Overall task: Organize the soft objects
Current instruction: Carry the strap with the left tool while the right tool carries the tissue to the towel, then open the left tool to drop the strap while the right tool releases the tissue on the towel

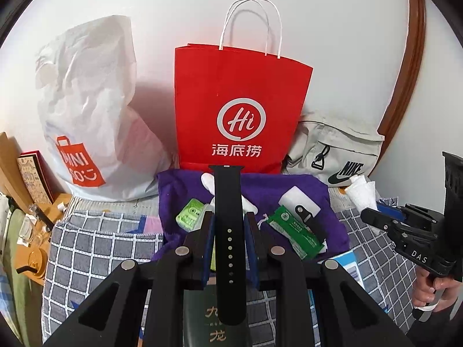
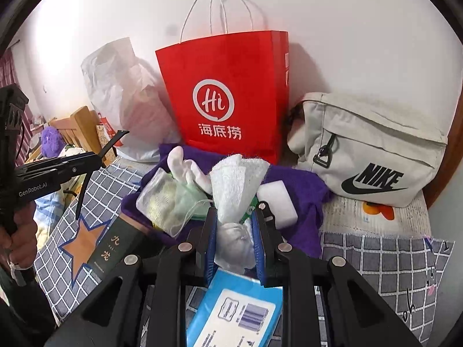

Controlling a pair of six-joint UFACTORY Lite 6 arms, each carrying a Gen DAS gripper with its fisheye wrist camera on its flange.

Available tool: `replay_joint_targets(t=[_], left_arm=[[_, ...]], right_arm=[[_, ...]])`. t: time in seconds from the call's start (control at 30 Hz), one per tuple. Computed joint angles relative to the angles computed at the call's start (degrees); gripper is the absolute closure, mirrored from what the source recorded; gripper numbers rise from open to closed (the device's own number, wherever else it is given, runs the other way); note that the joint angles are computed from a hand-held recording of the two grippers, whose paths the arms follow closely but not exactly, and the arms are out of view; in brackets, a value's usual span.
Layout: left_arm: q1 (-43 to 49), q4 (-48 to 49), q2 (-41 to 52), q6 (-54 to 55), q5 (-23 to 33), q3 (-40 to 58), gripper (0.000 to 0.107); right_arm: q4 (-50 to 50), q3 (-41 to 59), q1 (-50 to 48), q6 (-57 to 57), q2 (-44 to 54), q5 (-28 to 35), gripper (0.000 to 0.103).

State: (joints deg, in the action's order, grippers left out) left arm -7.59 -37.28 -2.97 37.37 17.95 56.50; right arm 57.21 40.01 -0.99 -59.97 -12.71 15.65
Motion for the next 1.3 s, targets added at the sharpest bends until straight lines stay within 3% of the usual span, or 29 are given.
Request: replay_joint_targets(t=[0.9, 1.3], left_arm=[[-0.5, -4.6, 22.9, 3.0, -0.5, 17.8, 0.087], [-1.4, -2.9, 31.6, 1.2, -1.0, 22.9, 0.087]], right_arm=[[24.2, 15.0, -1.8, -25.8, 24.1, -1.2, 0.08], [12.4, 21.9, -2.3, -16.1, 34.8, 1.2, 0.08]])
